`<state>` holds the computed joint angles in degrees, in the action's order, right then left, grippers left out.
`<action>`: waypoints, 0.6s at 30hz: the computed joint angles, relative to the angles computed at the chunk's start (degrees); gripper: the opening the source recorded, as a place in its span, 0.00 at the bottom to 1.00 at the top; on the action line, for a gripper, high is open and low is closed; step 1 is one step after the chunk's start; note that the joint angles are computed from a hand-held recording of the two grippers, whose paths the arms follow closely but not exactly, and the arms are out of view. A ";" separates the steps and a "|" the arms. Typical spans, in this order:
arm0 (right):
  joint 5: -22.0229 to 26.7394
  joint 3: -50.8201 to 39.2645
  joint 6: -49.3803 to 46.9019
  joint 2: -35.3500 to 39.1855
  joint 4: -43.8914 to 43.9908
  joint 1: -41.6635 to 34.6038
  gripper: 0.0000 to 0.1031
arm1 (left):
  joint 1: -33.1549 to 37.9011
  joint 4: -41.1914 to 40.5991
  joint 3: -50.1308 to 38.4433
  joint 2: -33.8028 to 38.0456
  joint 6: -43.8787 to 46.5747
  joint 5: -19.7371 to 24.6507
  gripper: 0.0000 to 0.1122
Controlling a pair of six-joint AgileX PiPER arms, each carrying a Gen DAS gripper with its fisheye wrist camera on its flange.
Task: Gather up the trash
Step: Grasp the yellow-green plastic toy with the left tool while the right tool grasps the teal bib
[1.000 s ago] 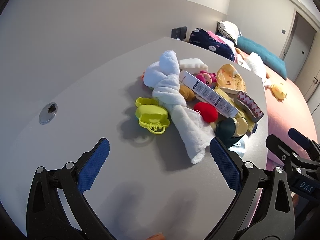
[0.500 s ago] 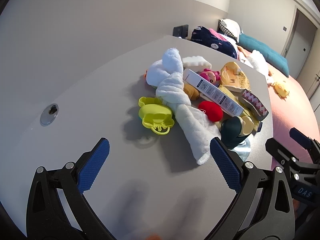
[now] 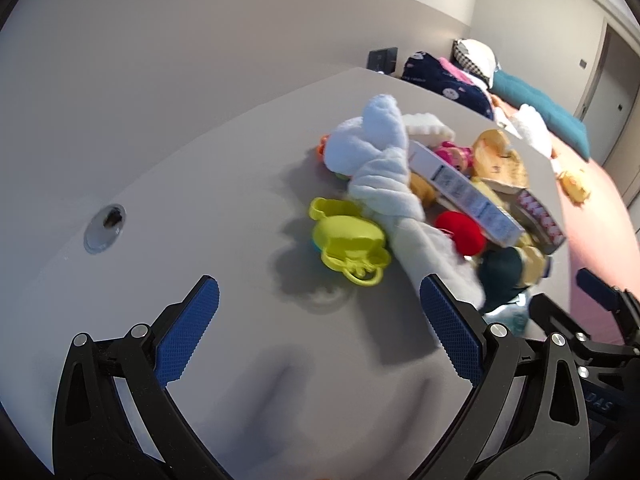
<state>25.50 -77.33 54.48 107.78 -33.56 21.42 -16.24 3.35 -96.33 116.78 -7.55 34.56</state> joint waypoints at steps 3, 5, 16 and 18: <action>0.67 -2.02 -1.24 1.68 1.24 0.03 0.86 | 0.53 0.01 -3.02 2.31 0.60 1.44 0.86; 0.61 -2.72 -1.33 2.39 1.83 -0.18 0.81 | 0.63 0.74 -4.74 3.68 0.21 2.14 0.86; 2.60 -9.73 -4.96 8.58 7.60 -1.95 0.56 | 0.65 -0.37 -18.24 13.10 4.21 7.69 0.86; 2.95 -10.57 -5.42 9.47 7.80 -1.94 0.53 | 0.56 -1.17 -22.24 15.66 5.35 9.66 0.86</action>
<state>28.46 -87.90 49.05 117.24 -25.76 19.48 -15.69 2.18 -118.57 132.44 -2.20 44.22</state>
